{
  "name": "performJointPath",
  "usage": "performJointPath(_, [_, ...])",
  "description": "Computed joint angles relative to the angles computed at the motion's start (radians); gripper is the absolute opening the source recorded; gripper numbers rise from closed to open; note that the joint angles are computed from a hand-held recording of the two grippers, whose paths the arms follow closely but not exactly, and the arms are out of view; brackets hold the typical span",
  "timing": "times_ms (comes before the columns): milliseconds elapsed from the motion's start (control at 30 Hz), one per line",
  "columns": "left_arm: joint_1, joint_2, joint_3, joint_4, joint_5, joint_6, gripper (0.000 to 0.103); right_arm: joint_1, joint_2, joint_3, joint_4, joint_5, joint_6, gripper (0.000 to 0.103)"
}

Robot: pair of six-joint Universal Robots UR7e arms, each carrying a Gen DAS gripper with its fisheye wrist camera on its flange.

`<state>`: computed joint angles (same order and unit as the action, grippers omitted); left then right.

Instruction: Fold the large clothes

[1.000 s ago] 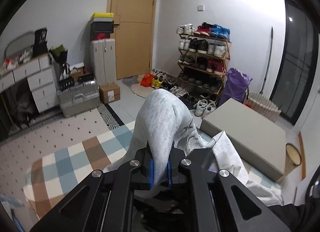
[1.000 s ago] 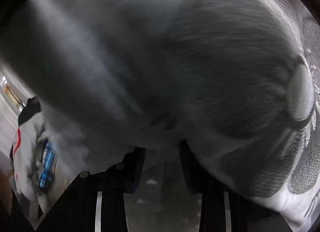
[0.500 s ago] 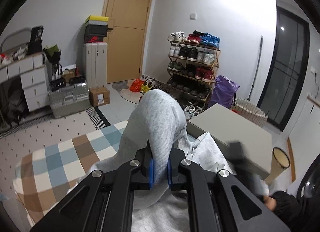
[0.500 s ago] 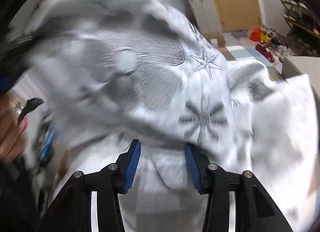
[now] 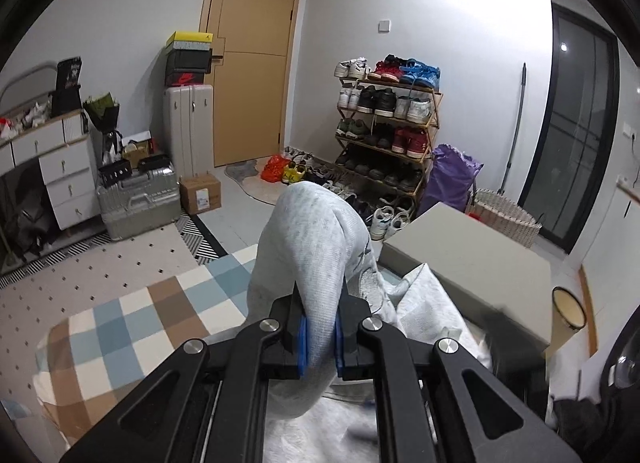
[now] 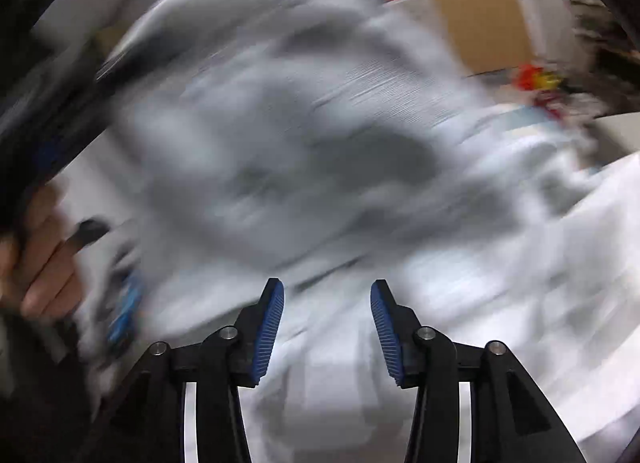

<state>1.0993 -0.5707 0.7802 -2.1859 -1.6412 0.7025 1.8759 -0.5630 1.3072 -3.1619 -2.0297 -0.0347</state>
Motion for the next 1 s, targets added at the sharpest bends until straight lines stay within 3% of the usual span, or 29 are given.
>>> performJointPath(67, [0.002,-0.027,0.045,-0.016,-0.009,-0.004,0.005,0.015,0.015,-0.014,-0.032,-0.012,-0.057,0.044])
performJointPath(133, [0.004,-0.087,0.155,-0.069,-0.021,0.021,0.005,0.022,-0.018,0.032,-0.051,-0.046,-0.032,0.043])
performJointPath(267, [0.017,-0.251,0.485,-0.242,-0.058,0.186,0.005,0.023,-0.143,0.224,-0.136,-0.22,0.012,0.05])
performJointPath(333, [0.022,-0.302,0.608,-0.259,-0.029,0.271,0.005,0.013,-0.193,0.29,-0.163,-0.263,0.039,0.051])
performJointPath(433, [0.029,-0.329,0.705,-0.217,0.055,0.314,0.005,0.008,-0.267,0.381,-0.208,-0.247,0.121,0.051])
performJointPath(533, [0.034,-0.326,0.736,-0.21,0.13,0.282,0.005,0.009,-0.287,0.37,-0.212,-0.18,0.144,0.051])
performJointPath(667, [0.024,-0.337,0.756,-0.216,0.182,0.246,0.006,0.021,-0.233,0.25,-0.145,-0.081,0.101,0.063])
performJointPath(733, [0.02,-0.357,0.768,-0.205,0.183,0.246,0.016,0.013,-0.194,0.178,-0.087,-0.09,0.121,0.069])
performJointPath(900, [0.042,-0.406,0.765,-0.13,0.137,0.185,0.033,-0.012,-0.139,0.079,0.126,-0.158,0.199,0.069])
performJointPath(933, [0.054,-0.417,0.763,-0.138,0.123,0.156,0.035,-0.012,-0.128,0.075,0.14,-0.186,0.196,0.062])
performJointPath(967, [0.066,-0.421,0.744,-0.144,0.111,0.102,0.037,-0.011,-0.135,0.094,0.128,-0.188,0.192,0.039])
performJointPath(1000, [0.074,-0.418,0.728,-0.153,0.106,0.055,0.046,-0.017,-0.147,0.123,0.107,-0.172,0.185,0.026])
